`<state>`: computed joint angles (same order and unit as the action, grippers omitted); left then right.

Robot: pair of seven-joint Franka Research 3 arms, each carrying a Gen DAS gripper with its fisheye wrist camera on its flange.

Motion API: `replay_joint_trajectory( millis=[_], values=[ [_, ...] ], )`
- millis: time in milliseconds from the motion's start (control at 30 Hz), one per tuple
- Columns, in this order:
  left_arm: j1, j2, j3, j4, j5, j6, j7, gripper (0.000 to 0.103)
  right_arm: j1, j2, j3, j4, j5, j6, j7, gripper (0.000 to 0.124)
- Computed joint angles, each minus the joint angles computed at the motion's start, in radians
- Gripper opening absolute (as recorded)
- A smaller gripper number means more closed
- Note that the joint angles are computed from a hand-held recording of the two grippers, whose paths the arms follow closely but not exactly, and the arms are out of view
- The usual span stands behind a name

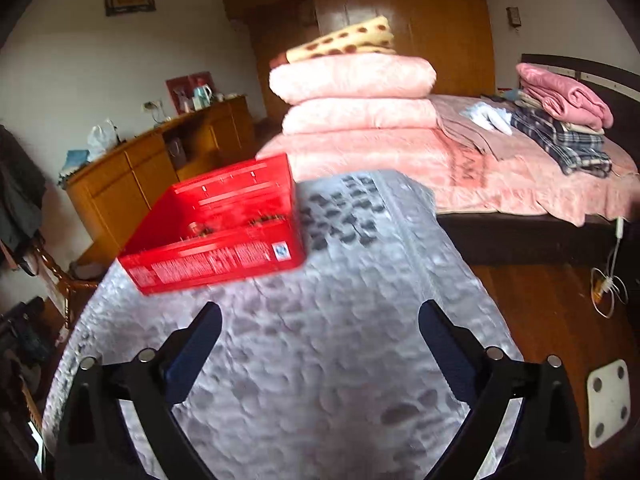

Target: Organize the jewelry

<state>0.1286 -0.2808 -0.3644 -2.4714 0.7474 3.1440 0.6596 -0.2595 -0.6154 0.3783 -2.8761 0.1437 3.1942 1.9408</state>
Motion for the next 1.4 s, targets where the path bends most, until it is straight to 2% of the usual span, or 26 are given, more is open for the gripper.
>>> replay_joint_trajectory(
  millis=[100, 233, 333, 433, 500, 567, 733, 900, 967, 1100, 1300, 1400],
  values=[
    [-0.055, -0.008, 0.029, -0.009, -0.031, -0.016, 0.035, 0.098, -0.01, -0.04, 0.026, -0.011, -0.009, -0.057, 0.026, 0.097],
    [-0.051, -0.034, 0.007, -0.023, -0.032, 0.006, 0.029, 0.098, 0.019, -0.068, 0.024, -0.015, -0.047, -0.077, 0.043, 0.097],
    [-0.011, -0.066, -0.041, -0.041, -0.028, 0.046, 0.017, 0.098, 0.018, -0.095, 0.047, -0.023, -0.072, -0.058, 0.056, 0.097],
    [0.089, -0.112, -0.149, -0.06, -0.033, 0.093, -0.012, 0.098, 0.072, -0.111, 0.02, -0.039, -0.072, -0.017, 0.038, 0.097],
    [0.106, -0.131, -0.181, -0.071, -0.057, 0.109, -0.005, 0.098, 0.07, -0.125, 0.041, -0.04, -0.07, -0.016, 0.033, 0.097],
    [0.117, -0.144, -0.207, -0.076, -0.084, 0.114, 0.004, 0.098, 0.065, -0.137, 0.062, -0.038, -0.07, -0.017, 0.033, 0.097],
    [0.137, -0.172, -0.258, -0.093, -0.147, 0.132, 0.039, 0.098, 0.093, -0.162, 0.064, -0.04, -0.066, -0.015, 0.015, 0.097],
    [0.193, -0.218, -0.327, -0.113, -0.214, 0.161, 0.069, 0.098, 0.076, -0.192, 0.087, -0.044, -0.055, -0.019, 0.039, 0.097],
    [0.234, -0.242, -0.369, -0.121, -0.244, 0.192, 0.082, 0.098, 0.079, -0.196, 0.084, -0.052, -0.054, 0.013, 0.038, 0.097],
    [0.305, -0.293, -0.444, -0.147, -0.312, 0.276, 0.113, 0.098, 0.043, -0.231, 0.137, -0.067, -0.045, 0.061, 0.038, 0.097],
    [0.356, -0.35, -0.513, -0.172, -0.42, 0.34, 0.167, 0.098, 0.027, -0.255, 0.173, -0.089, 0.005, 0.143, 0.02, 0.097],
    [0.367, -0.369, -0.535, -0.185, -0.473, 0.376, 0.196, 0.098, 0.037, -0.251, 0.168, -0.09, 0.033, 0.161, 0.0, 0.097]
  ],
)
